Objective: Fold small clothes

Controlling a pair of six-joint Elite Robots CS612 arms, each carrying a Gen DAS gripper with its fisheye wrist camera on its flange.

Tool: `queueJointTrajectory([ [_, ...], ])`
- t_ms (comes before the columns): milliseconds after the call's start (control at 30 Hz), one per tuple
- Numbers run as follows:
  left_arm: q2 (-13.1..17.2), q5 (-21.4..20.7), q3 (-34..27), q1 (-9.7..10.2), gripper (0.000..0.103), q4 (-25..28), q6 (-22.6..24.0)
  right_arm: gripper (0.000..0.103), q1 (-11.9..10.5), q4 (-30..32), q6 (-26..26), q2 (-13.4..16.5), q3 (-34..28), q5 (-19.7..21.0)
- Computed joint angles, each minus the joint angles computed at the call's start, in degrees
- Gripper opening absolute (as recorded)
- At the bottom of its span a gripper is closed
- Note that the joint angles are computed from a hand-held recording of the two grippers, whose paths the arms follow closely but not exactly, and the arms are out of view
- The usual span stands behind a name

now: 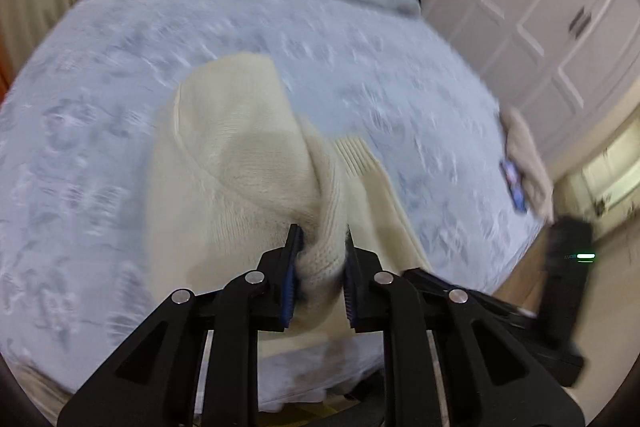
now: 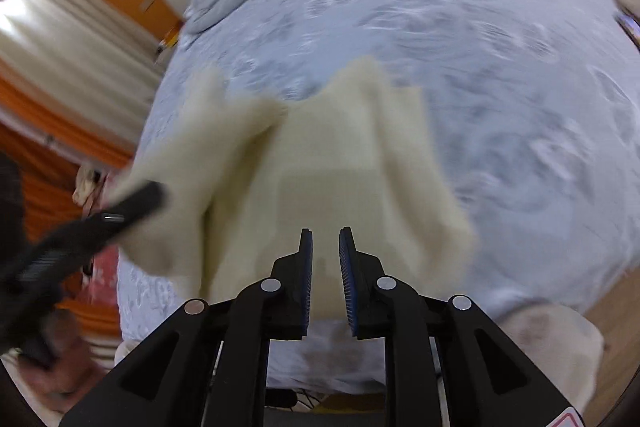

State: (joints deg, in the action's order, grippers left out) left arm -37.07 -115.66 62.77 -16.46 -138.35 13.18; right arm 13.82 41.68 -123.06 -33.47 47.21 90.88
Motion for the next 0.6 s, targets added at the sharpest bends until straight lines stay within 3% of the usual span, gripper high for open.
queueJointTrajectory([
  [100,1.9,3.4,-1.7,-1.08,0.017,3.2,-0.1,0.017,-0.2,-2.6,2.3,-2.0,4.6,0.1],
  [233,1.7,3.3,-1.6,-0.22,0.016,2.8,-1.8,0.017,0.0,-2.1,2.3,-2.5,6.2,1.9],
  [267,1.5,2.9,-1.8,0.26,0.016,2.0,-2.8,0.020,0.0,-0.6,2.2,-1.9,5.2,2.9],
  [333,0.8,2.4,-1.6,1.31,0.016,-0.7,-5.9,0.047,-0.1,2.4,3.2,-0.5,3.3,4.6],
  [400,1.1,2.6,-3.6,2.62,0.015,-2.0,-9.4,0.050,-0.4,4.3,2.6,0.8,1.6,5.1],
  [500,1.3,3.9,-4.8,4.22,0.015,-4.4,-13.4,0.050,-1.1,9.4,-0.4,4.8,-4.1,2.1],
  [567,1.5,5.4,-5.3,5.01,0.015,-5.1,-15.3,0.015,-1.5,14.7,-1.9,8.4,-9.7,0.0],
  [600,1.8,6.3,-5.6,5.62,0.015,-5.0,-16.4,0.012,-1.4,15.2,-1.8,8.5,-10.2,0.7],
])
